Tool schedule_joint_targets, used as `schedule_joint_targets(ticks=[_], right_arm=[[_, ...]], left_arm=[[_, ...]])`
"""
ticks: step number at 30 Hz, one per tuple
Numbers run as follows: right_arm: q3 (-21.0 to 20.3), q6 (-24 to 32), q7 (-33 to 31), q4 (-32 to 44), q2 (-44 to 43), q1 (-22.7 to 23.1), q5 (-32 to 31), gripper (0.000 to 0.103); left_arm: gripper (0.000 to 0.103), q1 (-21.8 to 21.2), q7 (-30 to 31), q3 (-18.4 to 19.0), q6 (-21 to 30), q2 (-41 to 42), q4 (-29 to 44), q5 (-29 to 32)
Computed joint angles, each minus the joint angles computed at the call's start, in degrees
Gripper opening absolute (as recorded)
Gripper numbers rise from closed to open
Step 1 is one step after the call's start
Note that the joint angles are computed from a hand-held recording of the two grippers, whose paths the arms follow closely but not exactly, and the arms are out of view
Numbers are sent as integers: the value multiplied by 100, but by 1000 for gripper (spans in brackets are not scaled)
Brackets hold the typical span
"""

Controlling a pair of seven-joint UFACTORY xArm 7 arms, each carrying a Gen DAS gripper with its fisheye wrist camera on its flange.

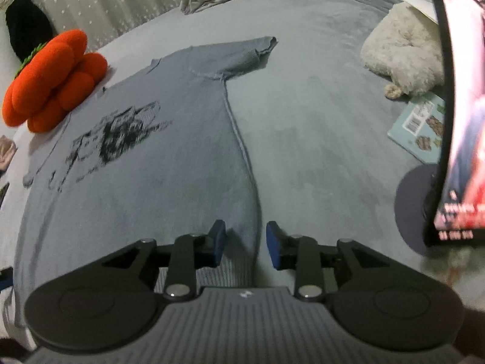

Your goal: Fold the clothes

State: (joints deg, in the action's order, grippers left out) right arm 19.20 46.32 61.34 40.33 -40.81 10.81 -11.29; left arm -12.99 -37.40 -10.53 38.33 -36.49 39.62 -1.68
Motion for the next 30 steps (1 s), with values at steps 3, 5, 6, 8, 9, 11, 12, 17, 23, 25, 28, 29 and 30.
schedule_joint_targets(ticks=[3, 5, 6, 8, 9, 11, 12, 17, 23, 25, 28, 29, 30], right_arm=[[125, 218, 48, -40, -105, 74, -13, 33], [194, 270, 116, -125, -221, 125, -24, 31], [234, 303, 148, -154, -267, 141, -42, 30], [291, 361, 175, -180, -316, 166, -85, 24], [317, 386, 182, -184, -325, 180, -105, 22], [310, 379, 184, -214, -353, 224, -108, 1], [298, 353, 190, -232, -369, 241, -98, 2], [544, 848, 289, -29, -496, 111, -377, 1], [473, 1245, 220, -14, -391, 176, -359, 0], [484, 1187, 270, -6, -445, 169, -436, 1], [459, 1043, 326, -59, -550, 156, -484, 13], [457, 1005, 353, -84, -585, 145, -489, 14], [447, 953, 384, -130, -635, 157, -463, 16]], left_arm=[[38, -53, 20, -123, 55, -148, -110, 98], [38, -35, 2, -275, 100, -262, -180, 278], [38, -12, -27, -382, 142, -293, -187, 398], [32, 31, -75, -570, 253, -311, -150, 643], [27, 29, -93, -633, 286, -301, -129, 735], [0, -5, -132, -709, 340, -279, -92, 853], [0, 71, -265, -832, 404, -298, -57, 989], [0, 282, -765, -1085, 781, -646, 6, 1539], [0, 113, -645, -772, 854, -553, -148, 1401], [1, -11, -668, -532, 547, -662, -300, 1123], [22, -316, -573, 42, -53, -847, -666, 340], [29, -369, -563, 170, -213, -914, -772, 109], [31, -408, -550, 268, -330, -964, -853, -91]])
